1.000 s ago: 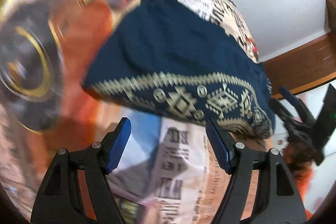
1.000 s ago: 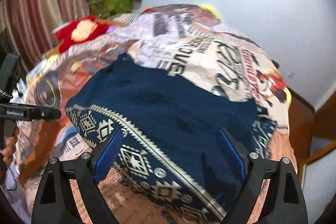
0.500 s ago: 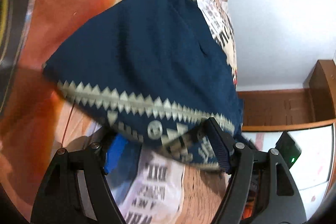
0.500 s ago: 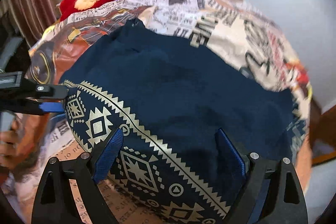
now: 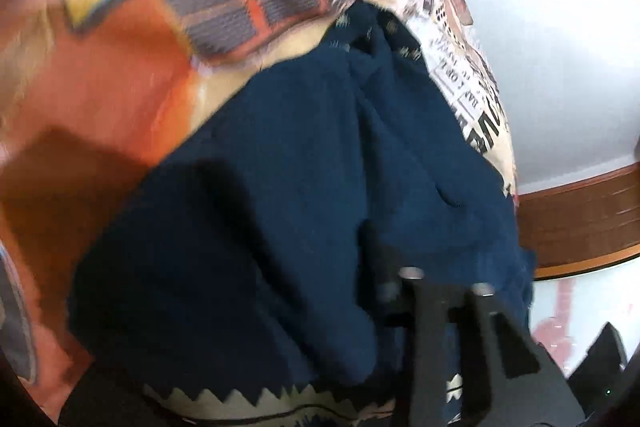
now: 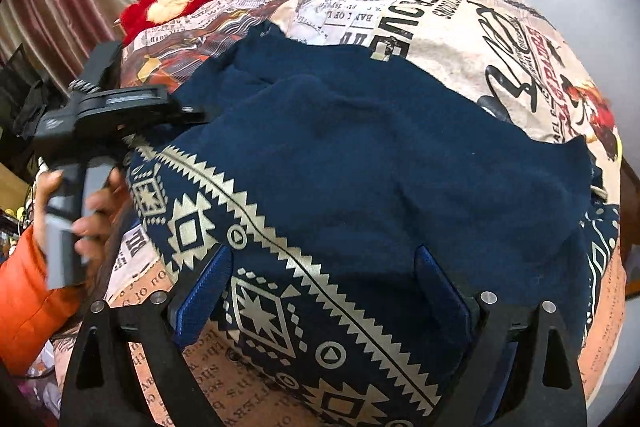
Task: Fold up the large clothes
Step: 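Grasp the folded hoodie edge with the left tool and lift it, then fold the lifted edge over the bundle with the left tool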
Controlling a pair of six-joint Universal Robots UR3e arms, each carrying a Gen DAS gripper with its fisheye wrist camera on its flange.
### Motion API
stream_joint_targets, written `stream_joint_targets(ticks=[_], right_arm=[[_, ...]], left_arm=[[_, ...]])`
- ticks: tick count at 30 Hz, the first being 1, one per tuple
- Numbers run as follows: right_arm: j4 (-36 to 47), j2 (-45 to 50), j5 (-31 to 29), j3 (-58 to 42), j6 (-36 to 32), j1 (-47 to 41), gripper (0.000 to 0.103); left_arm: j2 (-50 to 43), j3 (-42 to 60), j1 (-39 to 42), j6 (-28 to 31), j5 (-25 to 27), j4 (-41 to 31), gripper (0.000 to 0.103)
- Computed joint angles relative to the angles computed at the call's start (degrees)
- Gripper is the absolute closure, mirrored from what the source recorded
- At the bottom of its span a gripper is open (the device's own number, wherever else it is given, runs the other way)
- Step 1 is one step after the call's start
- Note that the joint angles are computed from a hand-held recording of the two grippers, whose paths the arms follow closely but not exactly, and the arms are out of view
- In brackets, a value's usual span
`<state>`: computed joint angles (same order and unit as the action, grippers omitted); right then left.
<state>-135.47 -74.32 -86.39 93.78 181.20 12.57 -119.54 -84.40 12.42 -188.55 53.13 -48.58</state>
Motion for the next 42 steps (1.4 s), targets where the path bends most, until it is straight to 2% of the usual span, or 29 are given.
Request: stream_joint_targets(ticks=[1, 3, 6, 11, 13, 15, 21, 24, 27, 34, 39, 42], right_arm=[[0.02, -0.03, -0.12, -0.01, -0.09, 0.19, 0.01], [0.36, -0.34, -0.36, -0.04, -0.11, 0.49, 0.01], [0.63, -1.9, 0.57, 0.8, -0.01, 0.04, 0.01], [-0.47, -5.72, 3.02, 2.84, 0.47, -1.05, 0.01], [-0.84, -5.63, 2.82, 2.43, 0.77, -0.83, 0.01], [-1.07, -4.54, 2.58, 1.77, 1.11, -0.64, 0.01], [1.77, 0.81, 3.99, -1.0, 1.26, -1.01, 0.01], [2.03, -0.12, 3.75, -0.47, 0.13, -0.99, 0.01], [1.73, -4.67, 5.96, 3.41, -0.61, -3.13, 0.01], [4.14, -24.1, 11.82, 17.42, -2.58, -13.91, 0.01], [13.33, -41.0, 15.03, 25.29, -6.78, -24.72, 0.01], [24.34, -53.8, 18.26, 28.34, -12.31, -35.05, 0.01]], left_arm=[[1.2, -0.03, -0.69, 0.02, 1.68, 1.15, 0.083], [3.89, -0.55, -1.79, 1.33, 4.62, 2.98, 0.088], [8.19, 0.1, -3.39, 3.74, 8.75, 3.03, 0.092], [14.26, 2.75, -6.22, 7.67, 14.61, 3.66, 0.094], [14.6, 5.24, -10.32, 10.18, 20.36, 5.55, 0.094], [16.73, 3.77, -12.41, 13.35, 23.28, 7.71, 0.094], [15.79, 5.25, -18.33, 17.01, 27.83, 8.72, 0.094], [14.02, 8.12, -21.02, 17.8, 30.01, 8.3, 0.094], [13.21, 11.09, -23.04, 18.18, 30.72, 6.79, 0.094], [9.35, 20.99, -31.02, 19.45, 32.7, 3.07, 0.094], [5.3, 27.79, -37.13, 19.74, 31.17, -0.65, 0.094], [3.37, 30.43, -39.28, 19.7, 27.36, -5.45, 0.094]])
